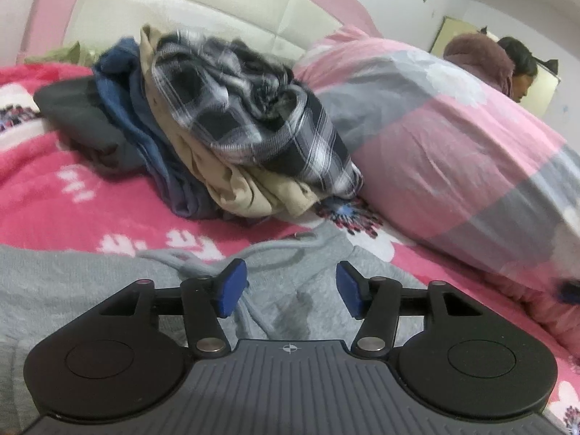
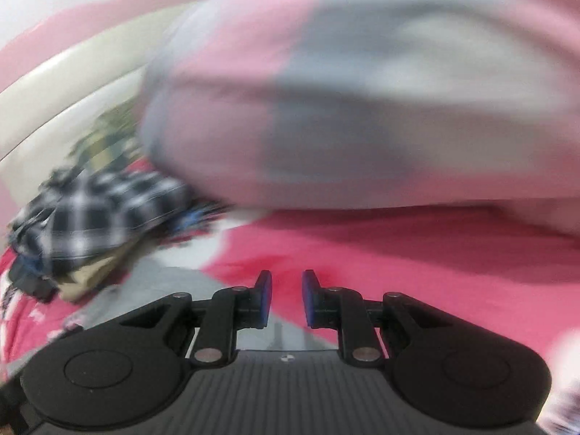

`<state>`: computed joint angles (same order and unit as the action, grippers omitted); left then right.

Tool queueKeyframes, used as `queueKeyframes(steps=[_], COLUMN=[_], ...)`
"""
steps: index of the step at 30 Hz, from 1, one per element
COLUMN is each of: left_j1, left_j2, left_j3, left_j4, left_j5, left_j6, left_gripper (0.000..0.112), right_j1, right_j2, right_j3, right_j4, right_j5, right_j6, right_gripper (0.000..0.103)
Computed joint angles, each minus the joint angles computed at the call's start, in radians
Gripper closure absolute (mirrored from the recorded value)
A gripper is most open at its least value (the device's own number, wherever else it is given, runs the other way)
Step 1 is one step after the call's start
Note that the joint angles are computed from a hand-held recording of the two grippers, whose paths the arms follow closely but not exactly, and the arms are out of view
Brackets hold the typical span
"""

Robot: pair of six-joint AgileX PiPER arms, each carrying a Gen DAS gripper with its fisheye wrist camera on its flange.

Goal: Fold clothes

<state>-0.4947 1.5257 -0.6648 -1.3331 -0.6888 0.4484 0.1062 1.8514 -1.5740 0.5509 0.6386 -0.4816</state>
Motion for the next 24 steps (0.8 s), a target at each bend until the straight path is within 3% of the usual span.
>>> queueKeyframes(steps=[3,7,10,13,17,18,21,24], left_j1=[-0.066,-0.137,-0.193,-0.246,-0.236,-0.233,-0.25,-0.214], left_j2=[0.002,-0.03,-0.056,-0.06,0.037,0.08,0.205,0.253], left_j3=[-0.001,0.025,0.014,-0.052,-0.227,-0.275,-0.393,-0.395], left_j4=[-0.039,-0.013,0.002,-0.001,-0.011,-0.053,-0.199,-0.103], left_j5=[-0.099,-0.135,-0.105,0.038,0.404,0.455,0.476,0.534], left_j6=[0.044,0.029,0.077,0.206,0.387,0.459,0.694,0.599], left_gripper=[0.048,0.047,0.046,0.046,0.045,0.045,0.046,0.046], right_j1=[-0.19,-0.519,-0.819,-1.021,-0.983,-0.941,-0.788,-0.684], right_j2=[-0.23,-0.494,-0.623,-0.644,-0.547,-0.506,-0.365,-0.236], right_j3=[0.177,0.298,0.344,0.382,0.461,0.478,0.503,0.486], right_j4=[0.098,0.259,0.388,0.446,0.397,0.384,0.342,0.312], right_j5=[0.042,0.223,0.403,0.52,0.438,0.393,0.236,0.112], right_j6=[-0.099,-0.304,-0.485,-0.637,-0.709,-0.712,-0.754,-0.799], right_gripper=[0.083,0.082,0.075,0.066,0.065,0.065,0.065,0.065])
